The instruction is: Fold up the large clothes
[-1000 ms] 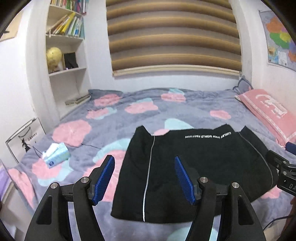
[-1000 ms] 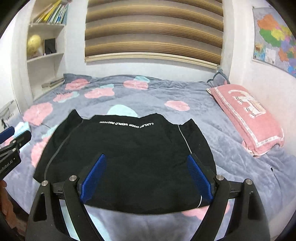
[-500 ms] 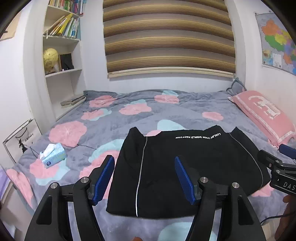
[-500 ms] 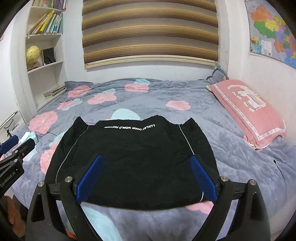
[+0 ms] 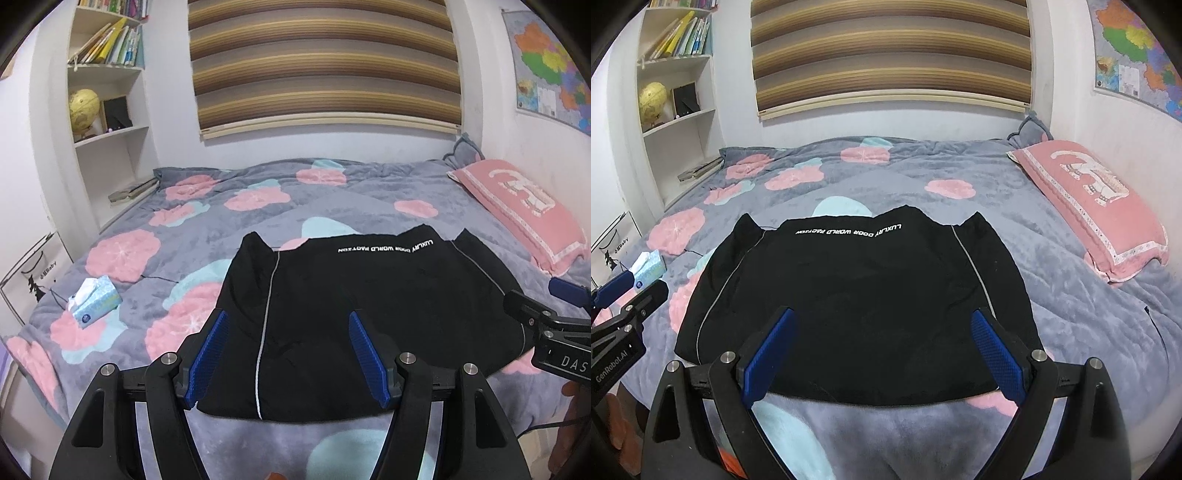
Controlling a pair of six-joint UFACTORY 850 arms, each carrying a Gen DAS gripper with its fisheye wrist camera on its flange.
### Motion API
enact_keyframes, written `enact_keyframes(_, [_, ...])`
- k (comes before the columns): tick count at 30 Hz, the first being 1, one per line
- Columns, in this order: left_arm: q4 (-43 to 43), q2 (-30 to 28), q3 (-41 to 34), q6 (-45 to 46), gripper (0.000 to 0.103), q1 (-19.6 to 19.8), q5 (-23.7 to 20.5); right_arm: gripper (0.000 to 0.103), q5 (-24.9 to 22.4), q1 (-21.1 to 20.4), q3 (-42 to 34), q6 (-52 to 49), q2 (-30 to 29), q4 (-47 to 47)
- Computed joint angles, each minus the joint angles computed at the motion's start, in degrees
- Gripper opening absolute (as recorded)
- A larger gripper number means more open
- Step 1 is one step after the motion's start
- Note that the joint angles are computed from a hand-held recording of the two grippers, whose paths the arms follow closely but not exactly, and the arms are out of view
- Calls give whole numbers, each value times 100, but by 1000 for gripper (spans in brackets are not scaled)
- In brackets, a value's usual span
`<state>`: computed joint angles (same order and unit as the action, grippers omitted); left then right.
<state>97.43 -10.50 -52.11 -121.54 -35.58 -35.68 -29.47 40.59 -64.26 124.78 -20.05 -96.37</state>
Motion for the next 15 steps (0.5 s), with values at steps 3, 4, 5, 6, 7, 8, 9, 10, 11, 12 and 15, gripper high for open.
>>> enact_keyframes(3, [-44, -24, -19, 57, 69, 11, 54, 96, 42, -12, -19, -22, -22, 27])
enact_keyframes(4, [-50, -29, -25, 71, 69, 20, 70, 96, 68, -25, -27, -37, -29, 36])
enact_keyframes(5, [-67, -37, -37, 87, 69, 23, 86, 96, 95, -36, -42, -68, -40, 57])
enact_keyframes(6, [-87, -39, -47, 120, 69, 26, 108, 96, 120, -43, -55, -111, -47, 86])
enact_keyframes(7, [-89, -39, -54, 142, 69, 31, 121, 96, 144, -53, -76, -173, -60, 132])
enact_keyframes(8, [-89, -41, -60, 147, 69, 24, 105, 96, 140, -59, -88, -186, -68, 149])
enact_keyframes(9, [-90, -43, -65, 148, 69, 21, 94, 96, 156, -78, -73, -140, -59, 89])
enact_keyframes(10, [-87, -44, -67, 152, 69, 24, 87, 96, 162, -84, -81, -111, -69, 78])
enact_keyframes(11, [-102, -53, -72, 167, 69, 22, 60, 96, 176, -90, -93, -103, -83, 97])
enact_keyframes(12, [-104, -52, -72, 170, 69, 23, 47, 96, 169, -80, -106, -109, -96, 141])
enact_keyframes(15, [-78, -46, -52, 109, 69, 34, 49, 96, 205, -80, -115, -67, -127, 186])
